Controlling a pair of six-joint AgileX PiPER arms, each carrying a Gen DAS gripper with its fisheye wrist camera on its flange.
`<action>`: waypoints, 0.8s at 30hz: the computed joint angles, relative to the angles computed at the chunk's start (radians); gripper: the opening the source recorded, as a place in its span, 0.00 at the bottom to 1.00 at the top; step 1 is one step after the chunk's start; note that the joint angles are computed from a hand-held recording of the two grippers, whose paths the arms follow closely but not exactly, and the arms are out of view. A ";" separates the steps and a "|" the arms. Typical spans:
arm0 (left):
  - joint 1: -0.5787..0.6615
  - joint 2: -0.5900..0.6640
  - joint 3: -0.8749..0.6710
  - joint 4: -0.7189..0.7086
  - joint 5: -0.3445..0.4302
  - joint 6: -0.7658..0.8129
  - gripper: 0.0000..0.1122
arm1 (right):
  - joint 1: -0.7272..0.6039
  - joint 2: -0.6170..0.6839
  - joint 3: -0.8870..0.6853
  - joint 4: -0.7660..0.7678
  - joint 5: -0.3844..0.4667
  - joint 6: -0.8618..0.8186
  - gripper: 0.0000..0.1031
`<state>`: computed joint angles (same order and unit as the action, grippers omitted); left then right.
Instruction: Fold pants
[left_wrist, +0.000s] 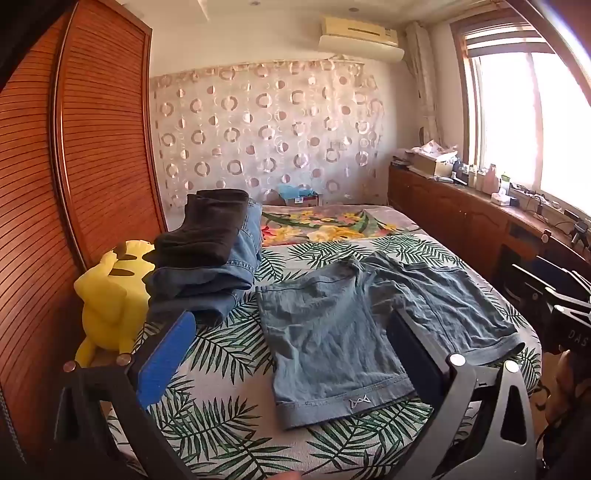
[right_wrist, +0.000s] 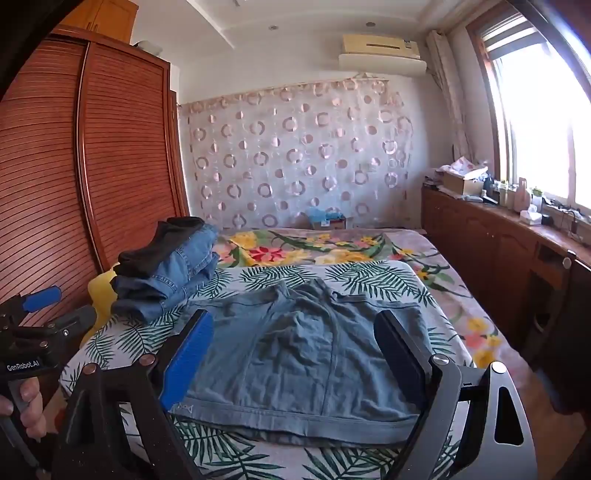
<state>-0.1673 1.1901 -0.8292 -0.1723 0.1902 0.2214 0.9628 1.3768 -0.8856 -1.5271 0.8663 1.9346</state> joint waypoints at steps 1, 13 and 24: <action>-0.002 0.001 0.000 0.012 -0.001 -0.012 0.92 | 0.001 0.001 0.000 0.000 0.002 0.001 0.87; 0.006 0.000 0.002 -0.003 -0.004 0.006 0.92 | -0.002 -0.005 0.006 0.005 -0.005 0.004 0.87; 0.038 -0.016 -0.003 -0.121 0.022 0.134 0.92 | 0.004 -0.010 -0.002 0.017 0.004 -0.014 0.87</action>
